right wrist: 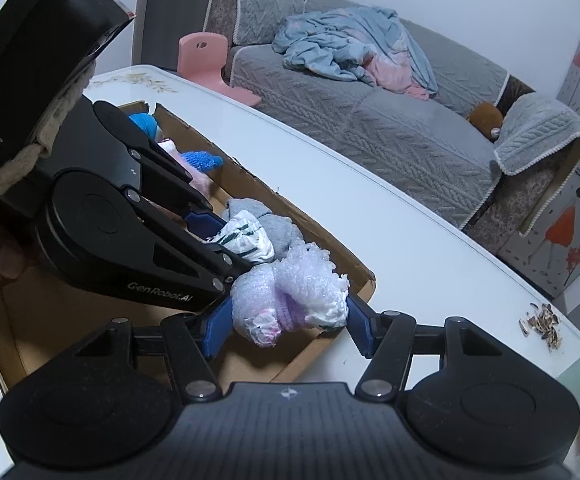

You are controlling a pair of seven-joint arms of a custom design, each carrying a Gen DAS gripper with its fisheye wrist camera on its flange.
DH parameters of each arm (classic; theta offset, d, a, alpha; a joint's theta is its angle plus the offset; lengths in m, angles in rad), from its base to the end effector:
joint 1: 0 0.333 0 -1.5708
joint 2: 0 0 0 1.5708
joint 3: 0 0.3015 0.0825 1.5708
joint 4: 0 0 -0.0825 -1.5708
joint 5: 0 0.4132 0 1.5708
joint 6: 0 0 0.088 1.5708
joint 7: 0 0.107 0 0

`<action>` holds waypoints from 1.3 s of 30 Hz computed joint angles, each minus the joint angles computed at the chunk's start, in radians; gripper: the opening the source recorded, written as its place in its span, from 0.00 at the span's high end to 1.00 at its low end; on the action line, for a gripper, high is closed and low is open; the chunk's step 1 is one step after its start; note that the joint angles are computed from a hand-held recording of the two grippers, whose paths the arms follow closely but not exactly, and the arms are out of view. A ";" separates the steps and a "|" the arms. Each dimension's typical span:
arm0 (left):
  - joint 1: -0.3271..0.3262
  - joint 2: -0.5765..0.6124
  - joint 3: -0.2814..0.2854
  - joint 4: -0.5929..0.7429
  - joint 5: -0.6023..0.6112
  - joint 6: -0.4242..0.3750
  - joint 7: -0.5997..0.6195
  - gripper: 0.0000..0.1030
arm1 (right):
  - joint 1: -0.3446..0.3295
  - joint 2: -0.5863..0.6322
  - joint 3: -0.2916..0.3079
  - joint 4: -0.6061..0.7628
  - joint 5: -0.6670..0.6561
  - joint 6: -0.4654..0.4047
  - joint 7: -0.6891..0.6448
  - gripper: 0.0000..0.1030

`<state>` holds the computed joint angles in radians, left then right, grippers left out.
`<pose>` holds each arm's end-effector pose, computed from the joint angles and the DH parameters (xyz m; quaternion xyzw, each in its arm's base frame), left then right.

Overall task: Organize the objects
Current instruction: 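Lower both bundles into the box and open both tools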

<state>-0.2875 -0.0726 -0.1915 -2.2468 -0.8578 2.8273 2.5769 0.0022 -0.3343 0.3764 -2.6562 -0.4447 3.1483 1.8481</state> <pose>0.5253 -0.2308 0.4270 -0.3684 0.8482 -0.3564 0.1336 0.4251 0.2087 0.3937 -0.8084 0.4371 -0.2902 0.2668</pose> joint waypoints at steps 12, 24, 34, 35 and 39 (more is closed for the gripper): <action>-0.005 -0.033 0.014 -0.025 -0.005 -0.003 -0.019 0.50 | -0.118 -0.009 0.109 0.020 -0.115 -0.009 0.072 0.43; -0.017 -0.042 0.027 -0.026 -0.061 -0.005 0.007 0.31 | -0.168 -0.012 0.143 0.041 -0.233 -0.022 0.141 0.40; -0.014 -0.081 0.047 -0.041 -0.144 -0.028 0.054 0.10 | -0.200 -0.004 0.162 0.054 -0.301 0.004 0.183 0.35; -0.015 -0.090 0.048 -0.048 -0.146 -0.025 0.064 0.07 | -0.181 -0.001 0.144 0.054 -0.293 0.005 0.170 0.35; -0.022 -0.109 0.047 -0.068 -0.141 0.009 0.068 0.01 | -0.175 0.009 0.141 0.062 -0.294 -0.005 0.152 0.35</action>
<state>-0.3090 -0.1812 -0.1442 -2.3149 -0.9986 2.8365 2.6445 -0.1723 -0.3252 0.5174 -2.5938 -0.7389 3.1433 2.0001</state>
